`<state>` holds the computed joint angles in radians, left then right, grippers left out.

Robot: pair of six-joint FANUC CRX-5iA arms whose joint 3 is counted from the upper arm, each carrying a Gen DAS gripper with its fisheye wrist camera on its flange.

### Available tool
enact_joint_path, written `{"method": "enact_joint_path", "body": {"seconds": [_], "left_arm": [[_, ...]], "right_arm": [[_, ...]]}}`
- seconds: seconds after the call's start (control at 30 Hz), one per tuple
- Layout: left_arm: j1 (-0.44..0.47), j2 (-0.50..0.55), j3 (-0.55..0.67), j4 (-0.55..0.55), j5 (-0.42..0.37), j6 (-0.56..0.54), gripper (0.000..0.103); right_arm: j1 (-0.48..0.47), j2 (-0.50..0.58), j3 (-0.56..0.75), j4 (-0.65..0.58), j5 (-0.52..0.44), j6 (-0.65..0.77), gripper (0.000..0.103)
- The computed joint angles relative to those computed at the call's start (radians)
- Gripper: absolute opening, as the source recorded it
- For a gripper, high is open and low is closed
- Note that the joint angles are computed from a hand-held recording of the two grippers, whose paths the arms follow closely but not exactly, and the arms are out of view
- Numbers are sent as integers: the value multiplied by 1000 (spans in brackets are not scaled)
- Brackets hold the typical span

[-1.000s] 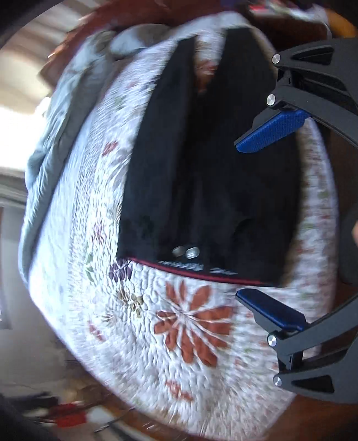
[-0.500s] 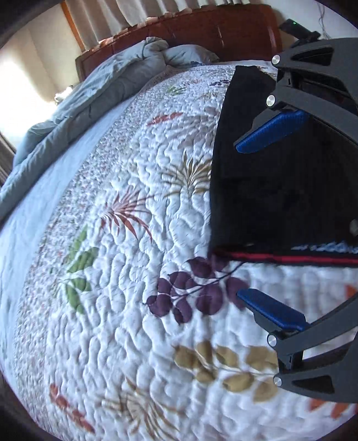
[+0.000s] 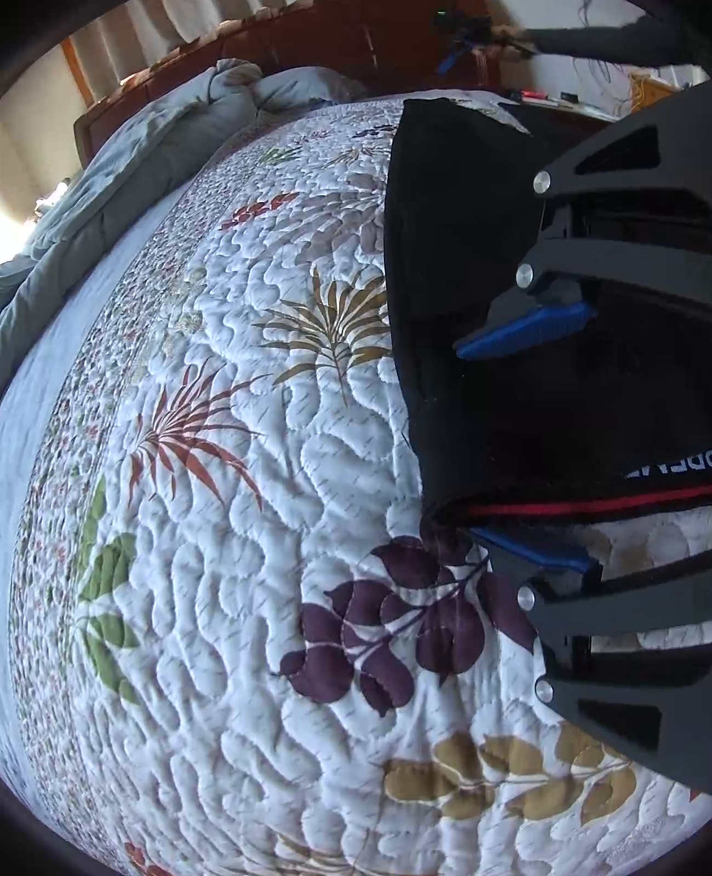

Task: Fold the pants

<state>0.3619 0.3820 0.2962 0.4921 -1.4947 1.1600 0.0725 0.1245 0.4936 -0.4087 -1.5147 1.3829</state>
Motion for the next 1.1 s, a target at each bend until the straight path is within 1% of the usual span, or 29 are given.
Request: {"method": "enact_joint_path", "body": {"seconds": [0.07, 0.13, 0.27, 0.37, 0.43, 0.5, 0.53, 0.57, 0.63, 0.67, 0.7, 0.73, 0.77, 0.8, 0.83, 0.87, 0.9, 0.97, 1.1], "left_arm": [[-9, -3, 0, -17, 8, -2, 62], [-11, -9, -7, -20, 23, 7, 61], [-8, -13, -5, -32, 32, 38, 49], [-9, -18, -8, -44, 40, 51, 48], [-10, -20, -18, -39, 55, 69, 51], [-10, -25, -35, -17, 75, 94, 61], [-13, -28, -37, -19, 81, 101, 62], [-22, -31, -32, -35, 86, 106, 62], [-42, -40, -20, -88, 94, 111, 58], [-44, -45, -19, -104, 100, 120, 51], [-40, -47, -22, -97, 102, 130, 43], [-34, -50, -27, -84, 103, 138, 38], [-33, -52, -28, -77, 101, 138, 30], [-37, -55, -25, -82, 98, 137, 25], [-46, -59, -16, -101, 98, 142, 24], [-52, -63, -12, -109, 98, 146, 21], [-55, -71, -11, -112, 102, 151, 20], [-54, -91, -23, -105, 118, 161, 19], [-55, -139, -40, -106, 141, 166, 15]], "right_arm": [[-73, 85, 86, 13, -58, 2, 96], [-120, 171, 158, 54, -103, -1, 96], [-161, 283, 226, 91, -164, 31, 96], [-184, 330, 242, 71, -185, 67, 96], [-188, 344, 235, 67, -196, 109, 97], [-195, 342, 230, 47, -198, 150, 97], [-206, 335, 229, 8, -207, 184, 95], [-216, 333, 231, -20, -213, 201, 84], [-236, 328, 228, -54, -218, 214, 71], [-247, 328, 223, -60, -218, 211, 61], [-256, 327, 221, -58, -220, 215, 55], [-265, 323, 217, -56, -219, 222, 40], [-281, 320, 216, -69, -221, 225, 26], [-288, 313, 212, -73, -220, 232, 20], [-286, 317, 222, -69, -222, 234, 11], [-288, 303, 213, -66, -216, 248, 9], [-292, 294, 209, -68, -214, 258, 8], [-290, 269, 190, -63, -198, 274, 8], [-250, 236, 178, 0, -162, 271, 7]]}}
